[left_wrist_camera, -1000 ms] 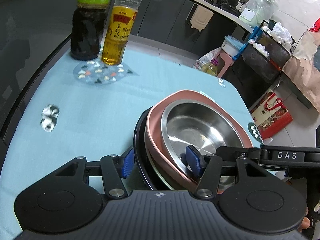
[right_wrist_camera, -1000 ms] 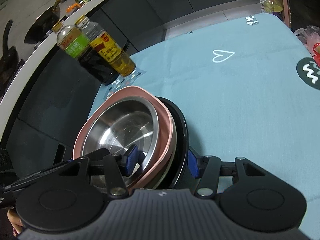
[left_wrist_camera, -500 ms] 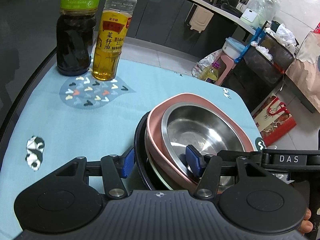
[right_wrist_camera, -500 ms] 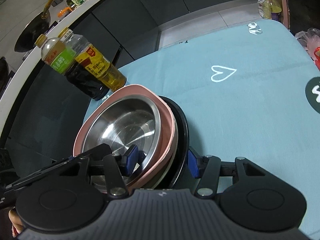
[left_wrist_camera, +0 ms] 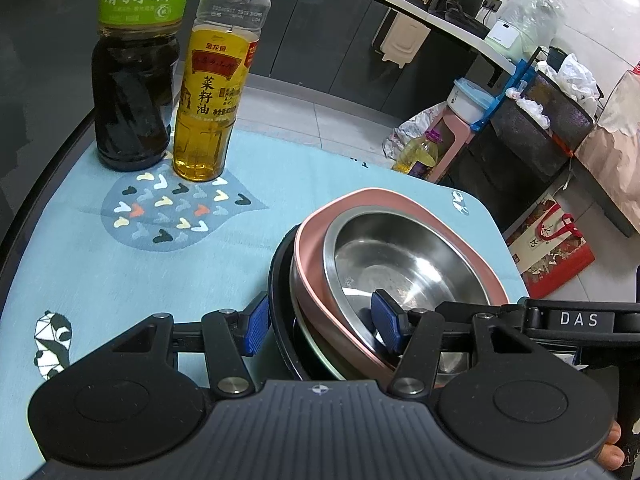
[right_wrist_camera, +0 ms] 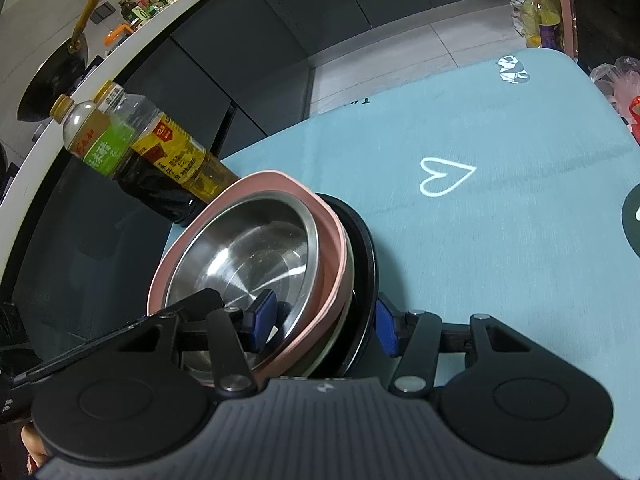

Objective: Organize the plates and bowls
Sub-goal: 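Lower the stacked dishes onto the black bowl stack with both grippers, then open both grippers and withdraw from the stack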

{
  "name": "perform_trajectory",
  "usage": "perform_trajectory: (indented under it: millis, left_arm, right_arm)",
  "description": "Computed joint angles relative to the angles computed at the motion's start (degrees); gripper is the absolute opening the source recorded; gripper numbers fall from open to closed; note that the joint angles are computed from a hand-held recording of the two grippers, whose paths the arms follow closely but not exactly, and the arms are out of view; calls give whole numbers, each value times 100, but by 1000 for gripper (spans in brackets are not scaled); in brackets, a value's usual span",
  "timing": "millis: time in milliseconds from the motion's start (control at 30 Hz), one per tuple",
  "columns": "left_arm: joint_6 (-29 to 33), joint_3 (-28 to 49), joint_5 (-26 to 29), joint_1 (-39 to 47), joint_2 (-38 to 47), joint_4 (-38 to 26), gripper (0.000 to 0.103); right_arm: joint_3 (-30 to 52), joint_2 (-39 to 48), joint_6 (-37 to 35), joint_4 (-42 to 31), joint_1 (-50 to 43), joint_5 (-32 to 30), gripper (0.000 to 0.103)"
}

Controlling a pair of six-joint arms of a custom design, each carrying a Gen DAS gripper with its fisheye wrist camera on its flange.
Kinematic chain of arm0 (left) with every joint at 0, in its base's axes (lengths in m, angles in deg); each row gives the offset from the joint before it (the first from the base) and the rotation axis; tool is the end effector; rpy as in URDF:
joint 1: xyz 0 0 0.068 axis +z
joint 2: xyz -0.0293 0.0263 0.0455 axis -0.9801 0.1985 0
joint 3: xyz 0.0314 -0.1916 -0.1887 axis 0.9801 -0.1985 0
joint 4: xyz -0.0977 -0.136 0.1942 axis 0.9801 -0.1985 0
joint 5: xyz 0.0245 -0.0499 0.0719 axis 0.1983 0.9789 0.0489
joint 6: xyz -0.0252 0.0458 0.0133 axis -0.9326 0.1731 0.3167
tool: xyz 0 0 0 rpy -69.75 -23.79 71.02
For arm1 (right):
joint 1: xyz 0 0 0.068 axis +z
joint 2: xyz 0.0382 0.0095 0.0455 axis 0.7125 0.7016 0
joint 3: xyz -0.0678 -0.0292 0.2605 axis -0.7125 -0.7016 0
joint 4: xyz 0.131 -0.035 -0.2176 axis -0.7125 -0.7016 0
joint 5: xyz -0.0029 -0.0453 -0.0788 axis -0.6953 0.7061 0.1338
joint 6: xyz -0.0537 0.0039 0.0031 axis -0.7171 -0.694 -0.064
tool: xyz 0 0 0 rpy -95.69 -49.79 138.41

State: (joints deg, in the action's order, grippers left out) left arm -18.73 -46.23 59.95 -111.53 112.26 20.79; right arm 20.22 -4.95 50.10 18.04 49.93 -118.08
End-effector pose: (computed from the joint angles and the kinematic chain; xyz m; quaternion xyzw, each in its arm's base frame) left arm 0.1754 -0.1054 0.1514 -0.1024 0.9139 -0.1551 0.3608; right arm 0.2276 0.0367 0.1386 -0.0564 0.9180 0.2909 0.2636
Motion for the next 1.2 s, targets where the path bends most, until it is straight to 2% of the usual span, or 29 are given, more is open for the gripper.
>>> perform_trajectory:
  millis: [300,500,800,967,1100,1200]
  left_arm:
    - [85,82,106,138,291,216,51]
    - [97,-62,321,364,638,729,52]
    - [19,-96,582,553,645,777,54]
    - [-24,-138,25,342,353,468,52]
    - [-121,-237,82,350,-74,185,52]
    - [-243,-282,-235,49,-439,-124,52]
  right_arm:
    - [79,210,33,151,-18,17,39]
    - [47,482,83,423,-30,-11,39]
    - [-76,454,86,628,-38,-18,40]
    - [-240,196,124,714,-170,-16,40]
    - [-448,-286,10,655,-258,13,40]
    - [-593,-577,-97,526,-305,-17,40]
